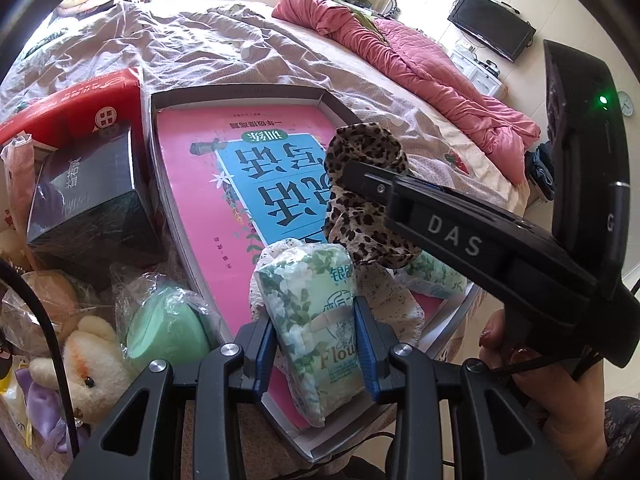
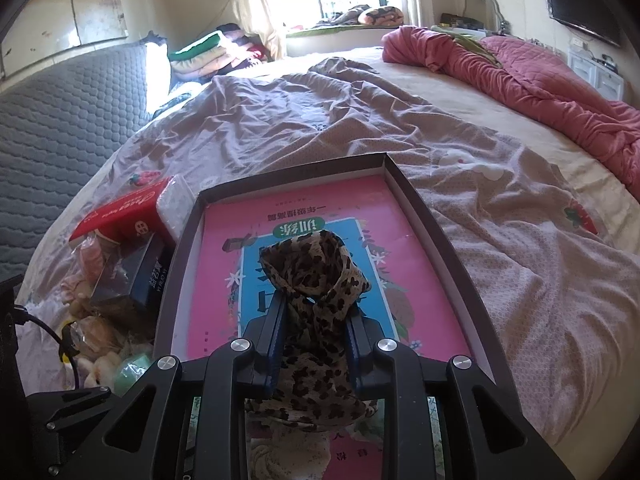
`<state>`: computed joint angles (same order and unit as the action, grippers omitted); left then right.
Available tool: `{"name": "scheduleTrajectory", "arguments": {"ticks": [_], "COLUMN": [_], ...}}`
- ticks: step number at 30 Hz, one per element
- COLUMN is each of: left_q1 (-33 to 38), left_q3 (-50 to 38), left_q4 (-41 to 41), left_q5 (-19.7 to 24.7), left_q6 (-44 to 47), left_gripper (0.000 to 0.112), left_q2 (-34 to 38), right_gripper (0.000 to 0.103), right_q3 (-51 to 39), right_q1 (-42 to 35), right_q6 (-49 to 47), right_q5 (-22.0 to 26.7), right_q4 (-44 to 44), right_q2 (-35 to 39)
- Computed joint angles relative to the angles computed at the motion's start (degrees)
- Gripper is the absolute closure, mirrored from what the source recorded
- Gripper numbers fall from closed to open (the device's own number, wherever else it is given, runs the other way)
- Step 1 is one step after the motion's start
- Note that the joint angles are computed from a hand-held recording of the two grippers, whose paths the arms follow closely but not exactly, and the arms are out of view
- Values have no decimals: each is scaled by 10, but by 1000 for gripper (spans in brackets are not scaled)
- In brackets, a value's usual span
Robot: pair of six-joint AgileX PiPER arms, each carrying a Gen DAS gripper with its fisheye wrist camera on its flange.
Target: Organize soft objects
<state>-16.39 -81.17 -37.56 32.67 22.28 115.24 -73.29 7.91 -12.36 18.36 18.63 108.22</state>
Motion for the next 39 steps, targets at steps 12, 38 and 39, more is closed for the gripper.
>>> {"name": "scheduleTrajectory", "arguments": {"ticks": [12,38,39], "left_q1": [4,4,5], "left_q3": [-4,-5,-6], "left_q4": [-7,-18,-20], "left_q5": [9,9,9], "left_q6": [0,15,17], "left_gripper": [76,71,70], "left_q2": [4,7,8], "right_gripper": [74,44,44], "right_q3": [-35,-1,1], "right_q1": [12,-14,-16], "right_q6": [75,17,16], "right_q5": [12,-16,-17], "right_q4": [-77,8,11], "right_q2": [41,6,4]}}
